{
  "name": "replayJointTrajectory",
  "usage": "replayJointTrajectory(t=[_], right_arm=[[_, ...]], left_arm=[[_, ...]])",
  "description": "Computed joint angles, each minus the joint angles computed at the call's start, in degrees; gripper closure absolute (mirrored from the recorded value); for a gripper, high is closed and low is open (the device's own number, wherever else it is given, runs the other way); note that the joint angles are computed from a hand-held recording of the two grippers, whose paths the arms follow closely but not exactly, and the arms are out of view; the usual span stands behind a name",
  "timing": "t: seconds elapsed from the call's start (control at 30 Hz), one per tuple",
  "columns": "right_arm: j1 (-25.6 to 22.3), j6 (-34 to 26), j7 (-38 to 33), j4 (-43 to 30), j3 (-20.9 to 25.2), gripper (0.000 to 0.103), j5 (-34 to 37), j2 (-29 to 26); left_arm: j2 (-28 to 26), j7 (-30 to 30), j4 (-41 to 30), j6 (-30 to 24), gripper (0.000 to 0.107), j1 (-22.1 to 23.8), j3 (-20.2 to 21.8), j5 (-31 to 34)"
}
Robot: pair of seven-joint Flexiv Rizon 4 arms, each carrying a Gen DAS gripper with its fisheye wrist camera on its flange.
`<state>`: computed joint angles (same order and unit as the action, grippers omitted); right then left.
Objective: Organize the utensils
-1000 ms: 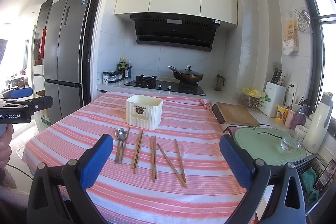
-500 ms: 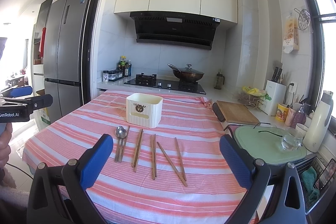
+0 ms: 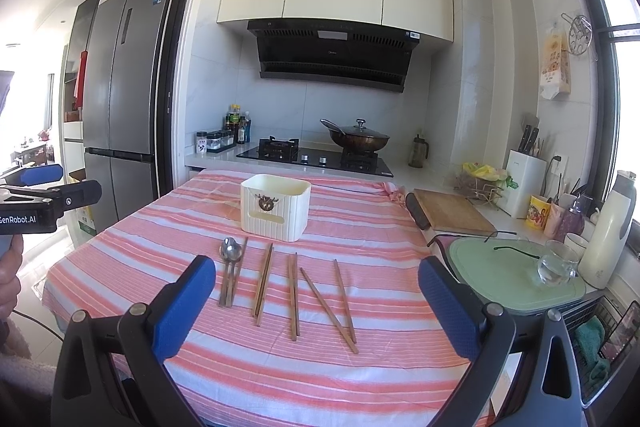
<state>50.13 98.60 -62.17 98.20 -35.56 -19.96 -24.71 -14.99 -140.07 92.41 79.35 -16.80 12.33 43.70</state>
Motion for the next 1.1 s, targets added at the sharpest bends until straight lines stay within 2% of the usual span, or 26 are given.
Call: replayJointTrajectory(t=[0.57, 0.83, 1.1], right_arm=[[-1.5, -0.5, 0.1, -0.2, 1.6, 0.0, -0.3, -0.3], [-5.3, -2.1, 1.7, -1.7, 5.3, 0.0, -2.3, -1.1], [-11.6, -5.4, 4.7, -4.9, 10.8, 0.0, -5.4, -3.7]], left_arm=[[-1.1, 3.2, 0.4, 0.6, 0.004, 1.0, -0.5, -3.6], [-4.2, 11.6, 0.6, 0.3, 0.004, 3.7, -2.4, -14.0], [-11.9, 20.6, -3.6, -4.7, 0.004, 6.2, -3.9, -26.9]])
